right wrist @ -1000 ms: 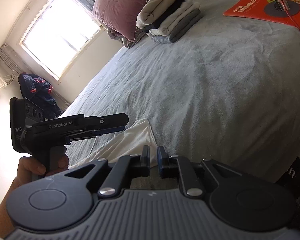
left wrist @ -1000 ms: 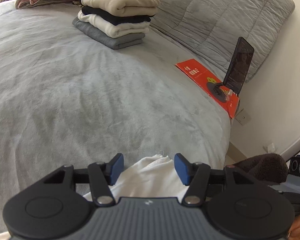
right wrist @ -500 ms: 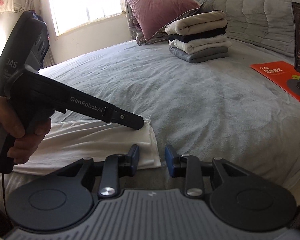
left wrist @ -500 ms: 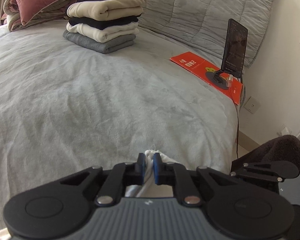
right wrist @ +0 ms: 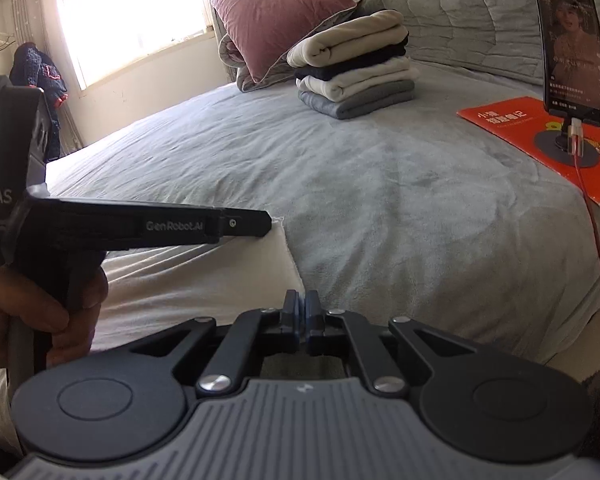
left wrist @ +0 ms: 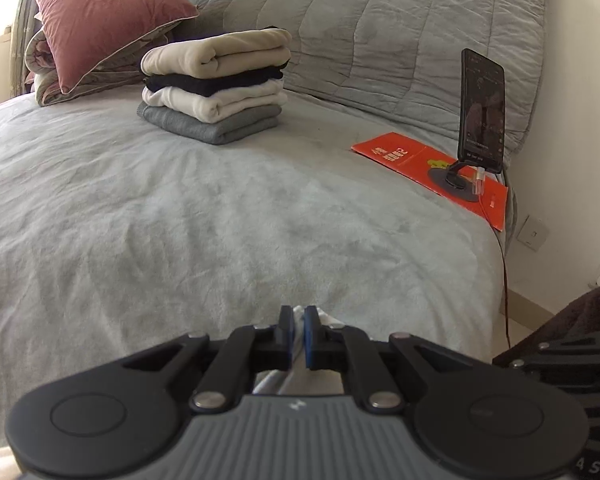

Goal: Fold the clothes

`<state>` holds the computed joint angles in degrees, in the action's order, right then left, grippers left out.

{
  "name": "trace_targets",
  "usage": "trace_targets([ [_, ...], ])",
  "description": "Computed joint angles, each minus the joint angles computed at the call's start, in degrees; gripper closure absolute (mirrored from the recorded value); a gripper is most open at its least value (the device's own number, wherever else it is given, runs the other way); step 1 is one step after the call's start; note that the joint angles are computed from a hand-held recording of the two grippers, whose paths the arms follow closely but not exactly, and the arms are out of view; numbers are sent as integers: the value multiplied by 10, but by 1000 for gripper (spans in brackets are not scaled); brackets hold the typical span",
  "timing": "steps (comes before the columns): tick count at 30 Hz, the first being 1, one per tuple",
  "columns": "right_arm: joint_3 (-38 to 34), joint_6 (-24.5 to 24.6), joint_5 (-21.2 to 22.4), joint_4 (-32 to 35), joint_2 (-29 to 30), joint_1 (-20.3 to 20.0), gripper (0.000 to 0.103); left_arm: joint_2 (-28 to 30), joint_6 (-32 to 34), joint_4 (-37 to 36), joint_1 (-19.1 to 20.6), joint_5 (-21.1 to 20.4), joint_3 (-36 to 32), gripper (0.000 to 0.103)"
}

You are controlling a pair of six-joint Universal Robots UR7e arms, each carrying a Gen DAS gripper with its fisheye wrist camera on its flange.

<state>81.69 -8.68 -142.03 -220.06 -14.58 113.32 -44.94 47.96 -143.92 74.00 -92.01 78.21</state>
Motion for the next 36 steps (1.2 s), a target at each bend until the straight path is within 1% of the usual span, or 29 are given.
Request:
trace_targets([
  [2, -5, -14, -7, 4, 2, 3, 99, -3, -8, 4, 0, -3, -1, 96],
  [3, -8, -16, -11, 7, 2, 5, 98, -5, -16, 8, 0, -4, -2, 93],
  [4, -10, -20, -16, 7, 3, 7, 95, -8, -24, 11, 0, -5, -2, 84],
  [5, -9, -22, -18, 7, 2, 8, 91, -11, -32, 14, 0, -5, -3, 79],
  [6, -9, -21, -20, 9, 1, 10, 88, -16, -41, 11, 1, -6, -1, 65],
  [7, -9, -19, -23, 12, 0, 11, 88, -20, -50, 8, 2, -7, 2, 58],
  [9, -8, -14, -25, 16, -3, 13, 87, -31, -73, 6, 6, -10, 5, 57],
  [11, -10, -17, -23, 16, -2, 15, 83, -43, -94, 2, 9, -1, 8, 51],
  [13, -14, -23, -16, 19, -1, 17, 70, -54, -109, -3, 11, 17, 11, 48],
  [15, -18, -29, -7, 26, 1, 19, 69, -64, -107, -20, 13, 44, 18, 47],
  [17, -26, -34, 3, 42, 3, 22, 69, -72, -90, -35, 16, 74, 19, 47],
  [20, -35, -37, 32, 76, 2, 22, 69, -77, -71, -38, 27, 104, 1, 47],
  [25, -56, -34, 96, 145, -4, 12, 69, -66, -63, -30, 49, 141, -65, 42],
  [29, -82, -42, 144, 202, -7, 0, 69, -43, -55, -9, 67, 172, -143, 37],
  [30, -90, -44, 158, 218, -9, -4, 69, -37, -50, -7, 71, 178, -159, 35],
  [33, -116, -57, 188, 267, -8, -12, 69, -20, -26, 3, 83, 186, -209, 30],
  [34, -126, -62, 197, 283, -7, -14, 69, -15, -10, 11, 88, 184, -228, 26],
  [36, -149, -83, 219, 318, -3, -20, 69, -5, 18, 25, 98, 180, -264, 22],
])
